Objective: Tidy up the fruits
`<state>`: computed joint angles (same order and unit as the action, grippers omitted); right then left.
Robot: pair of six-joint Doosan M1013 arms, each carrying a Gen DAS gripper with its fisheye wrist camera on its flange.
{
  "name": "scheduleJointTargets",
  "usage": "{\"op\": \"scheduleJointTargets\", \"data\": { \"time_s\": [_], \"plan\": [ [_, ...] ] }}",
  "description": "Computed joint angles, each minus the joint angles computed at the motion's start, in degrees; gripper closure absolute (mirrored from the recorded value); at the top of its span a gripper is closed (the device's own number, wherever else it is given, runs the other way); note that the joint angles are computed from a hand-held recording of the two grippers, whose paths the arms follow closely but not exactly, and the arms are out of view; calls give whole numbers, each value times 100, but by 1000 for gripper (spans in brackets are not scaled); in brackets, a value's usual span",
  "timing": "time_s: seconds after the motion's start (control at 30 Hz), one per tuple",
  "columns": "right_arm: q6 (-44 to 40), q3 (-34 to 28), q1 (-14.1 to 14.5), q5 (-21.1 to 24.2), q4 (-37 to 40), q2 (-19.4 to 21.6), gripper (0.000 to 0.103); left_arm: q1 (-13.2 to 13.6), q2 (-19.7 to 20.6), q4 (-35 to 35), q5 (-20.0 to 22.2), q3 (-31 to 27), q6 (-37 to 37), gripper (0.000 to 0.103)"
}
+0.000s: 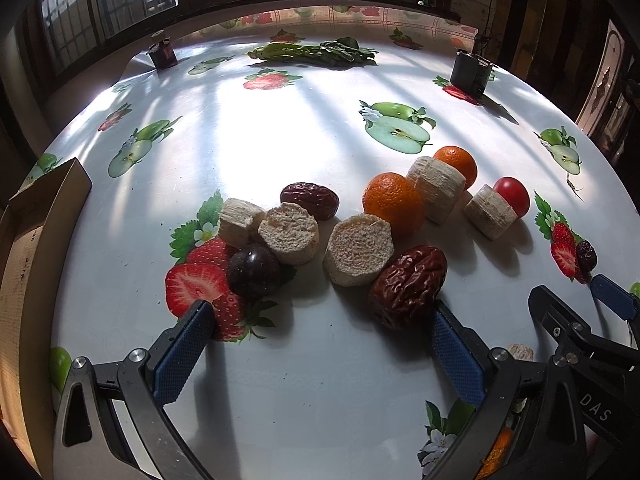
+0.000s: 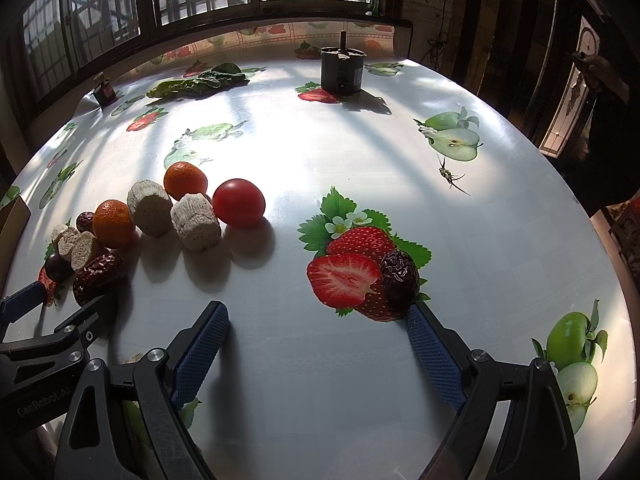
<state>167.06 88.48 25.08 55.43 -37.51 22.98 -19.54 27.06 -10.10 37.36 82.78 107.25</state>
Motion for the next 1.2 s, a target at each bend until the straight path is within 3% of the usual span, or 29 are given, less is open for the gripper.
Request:
{"op": "scheduleJointTargets", "data": {
  "time_s": [0.3, 0.43, 0.5, 0.6, 0.73, 0.83, 0.93, 1.13, 1.2],
  "plan": [
    [-43, -71, 25, 179, 275, 8, 9, 56, -52, -239, 43, 82, 412, 0],
    [-65, -65, 31, 183, 264, 3, 9, 97, -79, -364, 277, 73, 669, 0],
    [-81, -68, 32, 186, 275, 3, 9, 179, -101, -706, 506, 51, 900, 1],
    [-80, -94, 24, 220, 318, 10, 9, 354, -213, -1429, 710, 110, 1377, 11],
    [-125, -111, 6, 278, 565, -23, 9, 574, -535, -2040, 267, 397, 1893, 11],
    [182, 91, 12, -99, 624, -196, 9, 794, -719, -2339, 14, 476, 2071, 11],
    [460, 161, 106, -116, 461, -290, 9, 978, -889, -2543, -522, 593, 2183, 11],
    [1429, 240, 590, 29, -937, -456, 9, 1229, -1230, -3344, -1936, 983, 2733, 11],
    [2169, 402, 809, -148, -1883, -560, 9, 1301, -1278, -3902, -2074, 1033, 3128, 10]
  ]
}}
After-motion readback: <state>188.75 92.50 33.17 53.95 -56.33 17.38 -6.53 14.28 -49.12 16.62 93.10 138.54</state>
